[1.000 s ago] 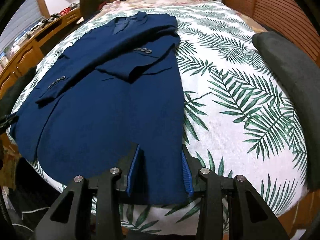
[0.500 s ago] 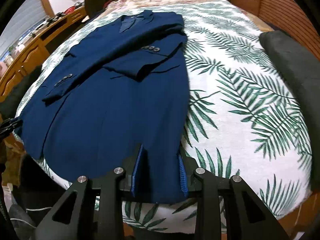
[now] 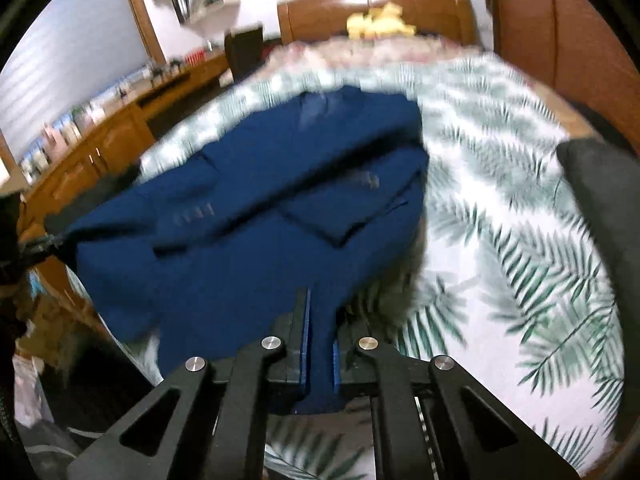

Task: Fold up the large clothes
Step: 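Lift the hem with both tools and fold it up toward the collar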

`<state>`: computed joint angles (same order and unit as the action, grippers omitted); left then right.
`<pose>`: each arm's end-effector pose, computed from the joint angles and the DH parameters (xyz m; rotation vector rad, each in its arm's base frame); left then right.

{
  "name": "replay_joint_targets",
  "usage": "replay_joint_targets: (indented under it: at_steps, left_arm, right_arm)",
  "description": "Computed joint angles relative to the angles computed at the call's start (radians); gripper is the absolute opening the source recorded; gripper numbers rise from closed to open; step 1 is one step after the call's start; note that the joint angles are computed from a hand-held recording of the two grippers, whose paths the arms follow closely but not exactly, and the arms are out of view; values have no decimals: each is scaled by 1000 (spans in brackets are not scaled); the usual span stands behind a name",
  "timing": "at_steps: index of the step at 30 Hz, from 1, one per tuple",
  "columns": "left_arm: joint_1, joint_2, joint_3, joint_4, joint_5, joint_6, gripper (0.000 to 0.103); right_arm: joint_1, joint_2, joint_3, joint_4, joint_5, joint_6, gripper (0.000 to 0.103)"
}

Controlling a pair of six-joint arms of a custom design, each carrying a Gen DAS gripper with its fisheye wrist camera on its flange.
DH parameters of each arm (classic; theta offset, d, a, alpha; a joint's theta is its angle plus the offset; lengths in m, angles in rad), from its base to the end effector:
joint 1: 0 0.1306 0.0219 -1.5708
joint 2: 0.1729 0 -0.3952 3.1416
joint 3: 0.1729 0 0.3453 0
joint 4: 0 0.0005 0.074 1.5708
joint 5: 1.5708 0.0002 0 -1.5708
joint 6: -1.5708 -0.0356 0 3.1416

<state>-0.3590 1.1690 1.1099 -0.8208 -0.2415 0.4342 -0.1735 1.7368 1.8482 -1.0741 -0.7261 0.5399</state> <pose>0.3267 -0.1140 0.4113 -0.1961 2.4094 -0.0654 0.5494 -0.0728 0.4590 -0.6817 2.1895 0.5611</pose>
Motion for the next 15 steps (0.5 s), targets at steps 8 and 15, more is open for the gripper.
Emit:
replay_joint_targets:
  at_steps: [8,15]
  left_arm:
    - [-75,-51,139,-23,-106,-81,9]
    - [-178,-128,261,-80,-241,-113,9]
  right_arm:
    - [-64,-121,-30,107,-144,-113,7]
    - [-195,-229,-18,74,-297,-52,7]
